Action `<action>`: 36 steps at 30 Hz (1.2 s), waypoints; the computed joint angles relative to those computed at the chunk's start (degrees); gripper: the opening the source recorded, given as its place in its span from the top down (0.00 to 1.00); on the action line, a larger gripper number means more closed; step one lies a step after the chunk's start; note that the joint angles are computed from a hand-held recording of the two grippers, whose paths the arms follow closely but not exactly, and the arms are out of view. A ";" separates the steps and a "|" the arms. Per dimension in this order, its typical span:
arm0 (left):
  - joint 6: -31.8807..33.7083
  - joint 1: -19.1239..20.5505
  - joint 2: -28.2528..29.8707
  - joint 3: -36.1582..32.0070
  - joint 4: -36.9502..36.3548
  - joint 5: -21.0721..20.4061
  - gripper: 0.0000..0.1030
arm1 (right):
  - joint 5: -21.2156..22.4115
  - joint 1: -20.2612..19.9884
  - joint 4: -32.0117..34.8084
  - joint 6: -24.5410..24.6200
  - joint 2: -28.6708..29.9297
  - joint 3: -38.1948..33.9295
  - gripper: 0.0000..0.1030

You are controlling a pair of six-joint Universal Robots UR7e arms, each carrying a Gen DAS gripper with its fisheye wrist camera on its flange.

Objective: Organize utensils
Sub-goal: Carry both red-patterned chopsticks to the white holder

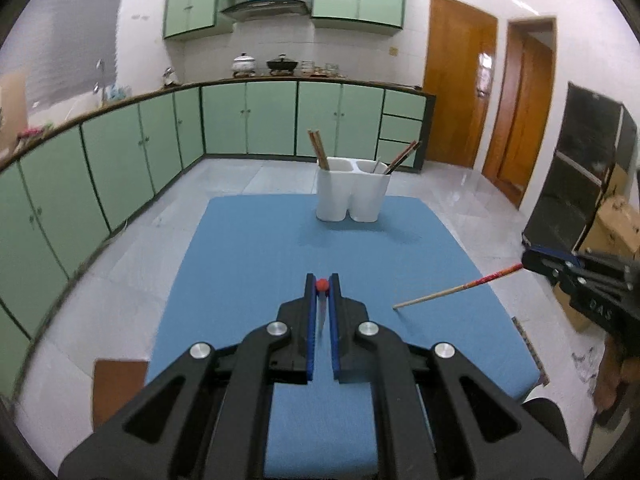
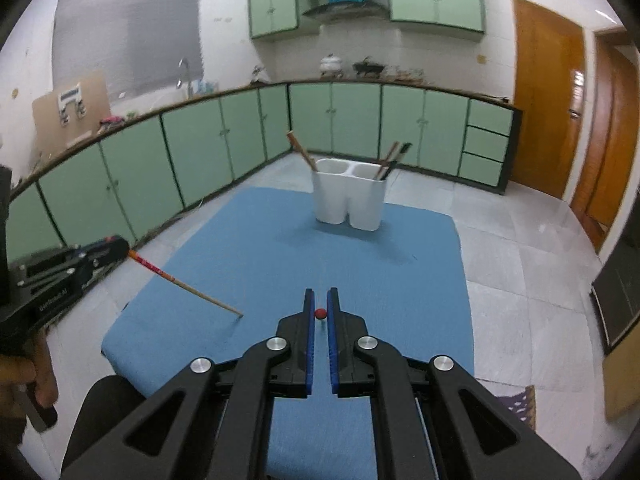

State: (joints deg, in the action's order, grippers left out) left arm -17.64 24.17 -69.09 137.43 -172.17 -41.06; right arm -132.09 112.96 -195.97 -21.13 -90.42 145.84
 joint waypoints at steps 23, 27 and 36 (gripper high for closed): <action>15.37 10.05 10.74 -32.91 12.41 -11.90 0.95 | -5.58 1.69 39.22 9.82 7.70 -35.36 0.95; 17.30 10.84 15.36 -39.92 10.65 -11.52 0.95 | -6.20 1.77 39.10 9.25 10.45 -41.60 0.95; 18.40 14.15 25.87 -54.77 8.66 -12.50 0.95 | -5.47 0.01 31.12 0.93 18.53 -53.76 0.95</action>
State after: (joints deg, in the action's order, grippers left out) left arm 0.76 38.32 -43.21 82.65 -163.51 -53.56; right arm -137.57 112.97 -164.85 -20.21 -71.89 92.08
